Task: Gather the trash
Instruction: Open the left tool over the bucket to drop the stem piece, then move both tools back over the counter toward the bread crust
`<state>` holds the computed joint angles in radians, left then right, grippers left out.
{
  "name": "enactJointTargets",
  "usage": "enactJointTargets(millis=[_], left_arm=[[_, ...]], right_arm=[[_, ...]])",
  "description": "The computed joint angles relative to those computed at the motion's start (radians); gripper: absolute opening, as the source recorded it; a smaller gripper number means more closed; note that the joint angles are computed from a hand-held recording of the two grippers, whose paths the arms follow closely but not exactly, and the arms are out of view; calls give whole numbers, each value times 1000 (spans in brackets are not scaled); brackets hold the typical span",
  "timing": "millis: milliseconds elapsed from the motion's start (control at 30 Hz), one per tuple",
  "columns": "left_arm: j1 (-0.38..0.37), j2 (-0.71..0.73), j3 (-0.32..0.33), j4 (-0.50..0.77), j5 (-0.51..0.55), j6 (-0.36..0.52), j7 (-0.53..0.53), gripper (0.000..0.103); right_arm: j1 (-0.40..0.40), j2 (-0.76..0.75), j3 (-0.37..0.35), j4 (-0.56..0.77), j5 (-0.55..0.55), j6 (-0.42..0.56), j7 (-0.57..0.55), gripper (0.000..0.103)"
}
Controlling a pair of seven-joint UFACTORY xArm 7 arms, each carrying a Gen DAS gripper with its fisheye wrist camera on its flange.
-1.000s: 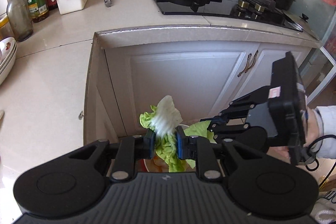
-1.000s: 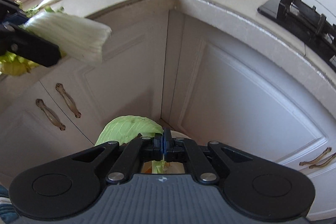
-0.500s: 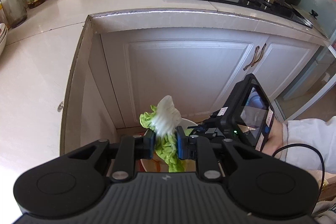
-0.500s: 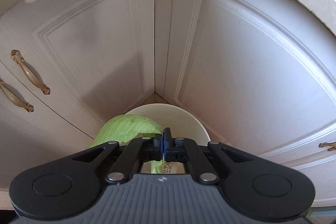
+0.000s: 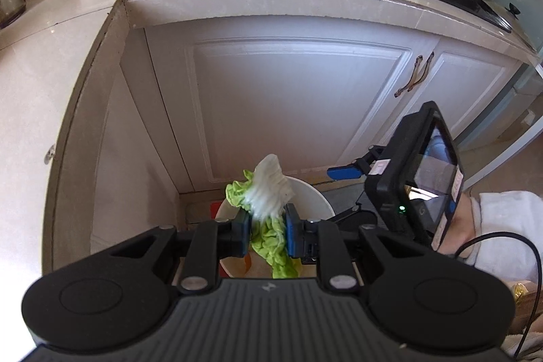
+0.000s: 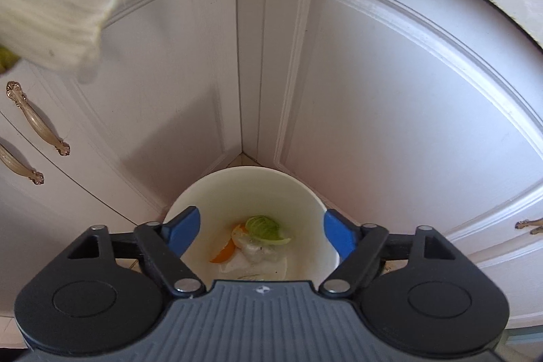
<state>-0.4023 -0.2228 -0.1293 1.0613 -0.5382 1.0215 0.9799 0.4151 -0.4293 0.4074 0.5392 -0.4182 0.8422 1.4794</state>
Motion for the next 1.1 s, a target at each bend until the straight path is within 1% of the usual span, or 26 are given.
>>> enactJointTargets(millis=[200, 267, 367, 500, 533, 567, 600, 633, 667, 700, 733, 767, 900, 933, 1100], left_arm=[[-16, 27, -27, -29, 16, -40, -31, 18], [-24, 43, -36, -41, 19, -60, -47, 18], [-36, 69, -54, -66, 41, -115, -71, 18], [-52, 103, -70, -77, 60, -147, -105, 19], [-57, 107, -74, -84, 66, -161, -107, 24], [-63, 108, -80, -92, 71, -180, -110, 26], [-68, 111, -83, -98, 79, -195, -114, 38], [-72, 113, -88, -105, 91, -216, -127, 62], [-77, 116, -94, -114, 100, -246, -144, 77], [-83, 112, -93, -131, 82, -283, -137, 92], [-91, 107, -87, -147, 43, -309, -107, 92], [-95, 110, -87, -148, 39, -314, -103, 92], [-103, 117, -90, -149, 55, -328, -117, 92], [-105, 114, -89, -151, 53, -330, -113, 92], [-109, 105, -85, -158, 59, -344, -116, 92]], right_arm=[[41, -77, 29, -25, 56, 81, 45, 90], [54, -103, 42, -30, 75, 111, 66, 92], [70, -132, 57, -32, 99, 156, 92, 93], [90, -171, 73, -29, 130, 222, 124, 94], [95, -181, 77, -28, 136, 239, 133, 94], [99, -192, 81, -27, 141, 255, 140, 94], [103, -202, 85, -25, 147, 272, 146, 95], [108, -212, 89, -24, 152, 286, 153, 95], [112, -223, 94, -24, 156, 299, 161, 95], [114, -233, 96, -24, 158, 307, 166, 96], [113, -236, 100, -20, 158, 314, 174, 97], [118, -253, 102, -21, 162, 332, 177, 98], [112, -255, 113, -4, 157, 354, 189, 100], [131, -288, 112, -6, 170, 387, 180, 100], [118, -276, 121, 23, 166, 400, 167, 101]])
